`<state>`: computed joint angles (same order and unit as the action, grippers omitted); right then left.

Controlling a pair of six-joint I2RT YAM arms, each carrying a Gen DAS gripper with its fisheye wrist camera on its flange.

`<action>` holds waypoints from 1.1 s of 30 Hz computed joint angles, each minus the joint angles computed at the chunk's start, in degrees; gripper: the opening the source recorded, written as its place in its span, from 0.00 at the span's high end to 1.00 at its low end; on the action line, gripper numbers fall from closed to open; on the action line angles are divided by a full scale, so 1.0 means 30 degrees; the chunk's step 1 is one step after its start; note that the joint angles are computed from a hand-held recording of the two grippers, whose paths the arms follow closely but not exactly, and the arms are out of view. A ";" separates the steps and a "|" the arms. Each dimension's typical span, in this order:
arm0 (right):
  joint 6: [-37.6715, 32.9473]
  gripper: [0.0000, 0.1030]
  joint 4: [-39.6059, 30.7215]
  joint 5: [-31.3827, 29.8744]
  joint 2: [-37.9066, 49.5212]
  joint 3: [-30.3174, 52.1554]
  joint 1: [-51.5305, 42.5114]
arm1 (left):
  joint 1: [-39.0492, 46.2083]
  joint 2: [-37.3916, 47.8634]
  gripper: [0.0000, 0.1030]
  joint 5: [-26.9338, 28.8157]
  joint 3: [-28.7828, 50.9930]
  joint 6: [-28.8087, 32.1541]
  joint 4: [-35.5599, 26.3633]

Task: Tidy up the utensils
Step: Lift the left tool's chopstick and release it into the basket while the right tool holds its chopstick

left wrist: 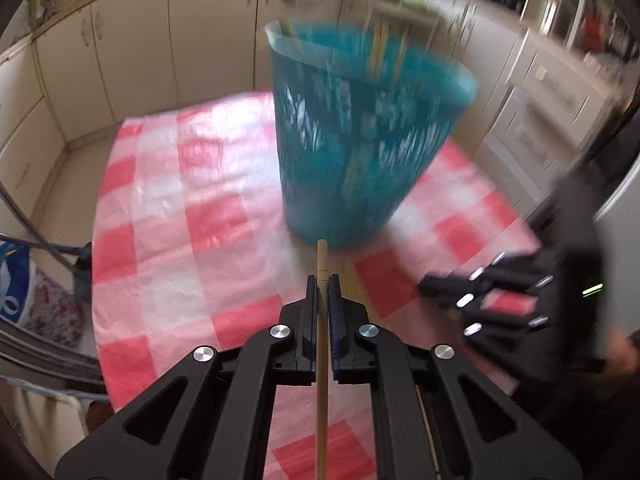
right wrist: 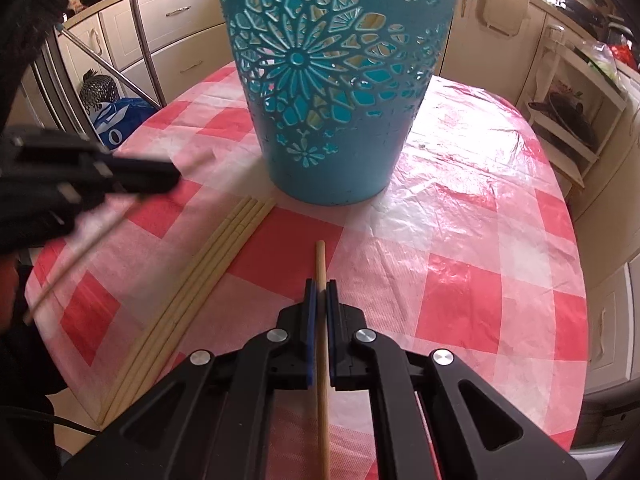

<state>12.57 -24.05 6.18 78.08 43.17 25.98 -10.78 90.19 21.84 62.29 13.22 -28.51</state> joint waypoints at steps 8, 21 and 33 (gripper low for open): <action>0.0154 0.95 0.0122 -0.0512 0.0463 0.0353 -0.0075 | 0.2061 -0.4026 0.95 0.6157 -0.1051 -0.5680 0.7541; -0.0190 0.95 0.0724 -0.0732 0.0532 0.0170 -0.0210 | -0.3384 -0.0514 0.95 -0.5828 0.0760 -1.0724 1.7011; -0.0212 0.95 0.0729 -0.0600 0.0641 0.0260 -0.0138 | -0.3275 0.0869 0.95 -0.7107 0.0148 -1.1868 1.8772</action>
<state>11.93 -21.86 4.39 80.00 43.95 25.57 -20.61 92.79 0.52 62.74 -22.38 27.81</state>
